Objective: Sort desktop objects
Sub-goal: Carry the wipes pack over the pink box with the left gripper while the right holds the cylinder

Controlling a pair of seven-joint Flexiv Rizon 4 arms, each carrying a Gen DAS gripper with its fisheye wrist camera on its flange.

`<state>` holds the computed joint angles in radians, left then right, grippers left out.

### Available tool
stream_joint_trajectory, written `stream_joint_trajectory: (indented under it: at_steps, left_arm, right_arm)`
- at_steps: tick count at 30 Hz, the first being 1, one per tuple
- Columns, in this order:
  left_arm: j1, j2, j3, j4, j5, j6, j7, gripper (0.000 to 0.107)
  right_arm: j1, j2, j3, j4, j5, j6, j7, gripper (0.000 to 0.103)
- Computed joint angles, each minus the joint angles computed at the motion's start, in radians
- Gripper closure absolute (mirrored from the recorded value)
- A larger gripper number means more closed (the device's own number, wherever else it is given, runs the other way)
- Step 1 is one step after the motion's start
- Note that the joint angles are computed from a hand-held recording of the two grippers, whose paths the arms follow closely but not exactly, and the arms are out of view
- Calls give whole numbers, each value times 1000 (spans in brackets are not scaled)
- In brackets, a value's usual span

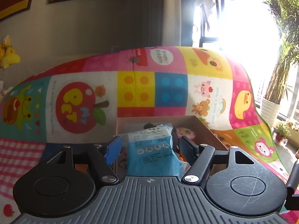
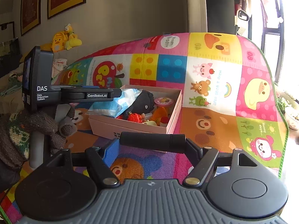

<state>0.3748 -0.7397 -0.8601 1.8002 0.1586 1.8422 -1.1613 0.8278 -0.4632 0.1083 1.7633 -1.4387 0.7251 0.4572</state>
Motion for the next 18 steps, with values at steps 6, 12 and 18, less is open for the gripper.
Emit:
stream_joint_trajectory:
  at_steps: [6,12,18]
  left_arm:
    - [184,26,-130,150,63,-1,-31,12]
    - [297,48,-205,256,28,-91,8,10]
    - [294,69,-172,278,-78,-156,40,10]
  right_arm:
    - [-10,-69,-31,-111,39,39,-134,28]
    - [2,-179,-99,-283,168,27,-265,28]
    - [8,-231,-144,-357,274,88,-298,25]
